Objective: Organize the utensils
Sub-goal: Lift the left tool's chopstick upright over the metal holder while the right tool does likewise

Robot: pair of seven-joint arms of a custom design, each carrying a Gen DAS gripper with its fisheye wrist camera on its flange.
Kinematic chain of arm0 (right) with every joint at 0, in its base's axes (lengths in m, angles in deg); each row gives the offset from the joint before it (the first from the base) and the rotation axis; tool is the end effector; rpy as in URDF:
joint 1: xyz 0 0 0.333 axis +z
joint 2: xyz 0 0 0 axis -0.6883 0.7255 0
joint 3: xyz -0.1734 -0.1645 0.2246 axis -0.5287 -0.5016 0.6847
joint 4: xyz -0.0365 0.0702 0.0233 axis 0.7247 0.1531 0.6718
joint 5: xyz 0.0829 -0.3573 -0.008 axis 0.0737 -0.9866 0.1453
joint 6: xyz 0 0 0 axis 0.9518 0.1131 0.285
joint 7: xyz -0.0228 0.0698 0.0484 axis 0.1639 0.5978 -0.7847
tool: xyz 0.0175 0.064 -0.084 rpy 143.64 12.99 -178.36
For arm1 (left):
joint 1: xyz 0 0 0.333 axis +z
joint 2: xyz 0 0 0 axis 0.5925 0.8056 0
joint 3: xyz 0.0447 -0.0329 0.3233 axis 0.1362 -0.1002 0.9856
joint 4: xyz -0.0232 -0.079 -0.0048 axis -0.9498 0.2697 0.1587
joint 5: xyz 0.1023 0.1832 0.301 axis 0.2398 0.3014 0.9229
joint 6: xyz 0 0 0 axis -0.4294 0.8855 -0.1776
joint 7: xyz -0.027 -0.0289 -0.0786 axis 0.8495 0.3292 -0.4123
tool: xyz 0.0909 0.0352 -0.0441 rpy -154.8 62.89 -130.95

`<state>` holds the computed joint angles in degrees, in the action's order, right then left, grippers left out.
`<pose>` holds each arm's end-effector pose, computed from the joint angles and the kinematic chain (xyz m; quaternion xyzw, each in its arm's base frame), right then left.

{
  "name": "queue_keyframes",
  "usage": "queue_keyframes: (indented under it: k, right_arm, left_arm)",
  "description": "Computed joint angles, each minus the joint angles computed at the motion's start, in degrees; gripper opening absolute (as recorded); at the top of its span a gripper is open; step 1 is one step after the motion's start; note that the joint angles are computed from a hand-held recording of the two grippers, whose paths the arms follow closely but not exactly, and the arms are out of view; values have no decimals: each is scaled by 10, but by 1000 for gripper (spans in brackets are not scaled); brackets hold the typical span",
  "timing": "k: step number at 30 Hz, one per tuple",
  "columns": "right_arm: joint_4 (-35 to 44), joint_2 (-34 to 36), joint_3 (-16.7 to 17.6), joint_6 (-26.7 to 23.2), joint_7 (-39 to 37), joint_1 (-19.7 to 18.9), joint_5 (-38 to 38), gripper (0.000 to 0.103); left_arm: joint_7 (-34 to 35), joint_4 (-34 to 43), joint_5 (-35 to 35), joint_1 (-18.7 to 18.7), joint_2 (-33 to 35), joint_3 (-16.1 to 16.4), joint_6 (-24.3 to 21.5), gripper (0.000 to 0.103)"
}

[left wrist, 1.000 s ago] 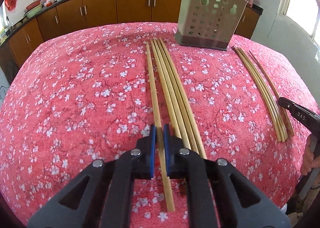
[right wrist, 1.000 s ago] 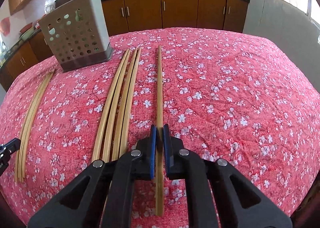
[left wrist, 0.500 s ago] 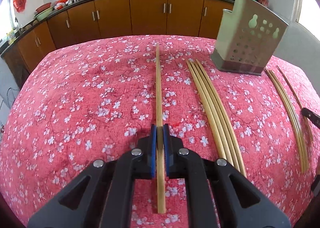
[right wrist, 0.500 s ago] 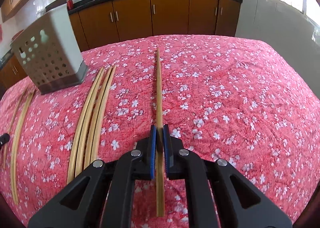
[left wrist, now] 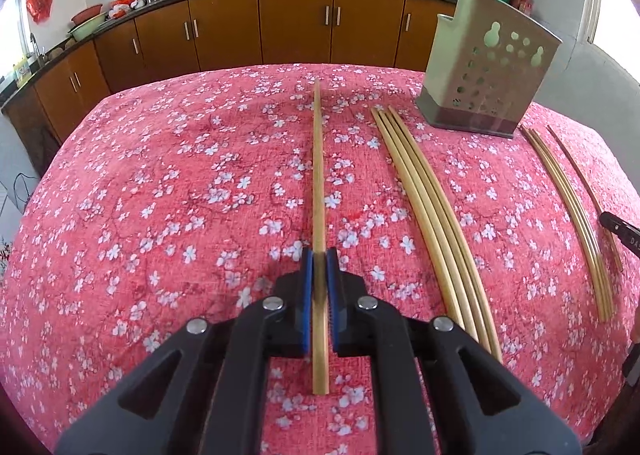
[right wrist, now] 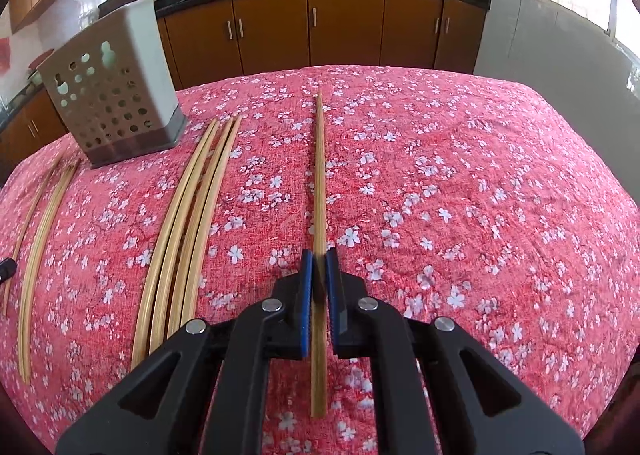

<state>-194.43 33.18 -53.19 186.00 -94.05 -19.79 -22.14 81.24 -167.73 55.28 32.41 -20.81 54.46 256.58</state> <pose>0.3612 0.2822 0.4535 -0.5366 0.7700 -0.2710 0.2137 0.4445 -0.1641 0.4580 -0.5852 0.7413 -0.2613 0.1991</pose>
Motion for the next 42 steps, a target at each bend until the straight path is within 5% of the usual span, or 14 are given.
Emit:
queue_keyframes:
  k: [12,24,27,36,42]
  right_arm:
    - [32,-90,40,-55,36,-27,-108,8]
    - [97,-85,37,-45,37,-52,-181,8]
    - [135,-86,39,-22,69,-67,-225,8]
    - [223,-33,28,86,131,-76,-307,8]
    - [230,10,10,110,91,-59,-260,8]
  left_arm:
    - [69,24,-89,-26,-85,41,67,8]
    - [52,114,-79,50,-81,-24,72,8]
    - [54,152,-87,28,-72,-17,87,8]
    - [142,235,-183,-141,-20,60,132,8]
    - [146,261,-178,-117,27,15,105,8]
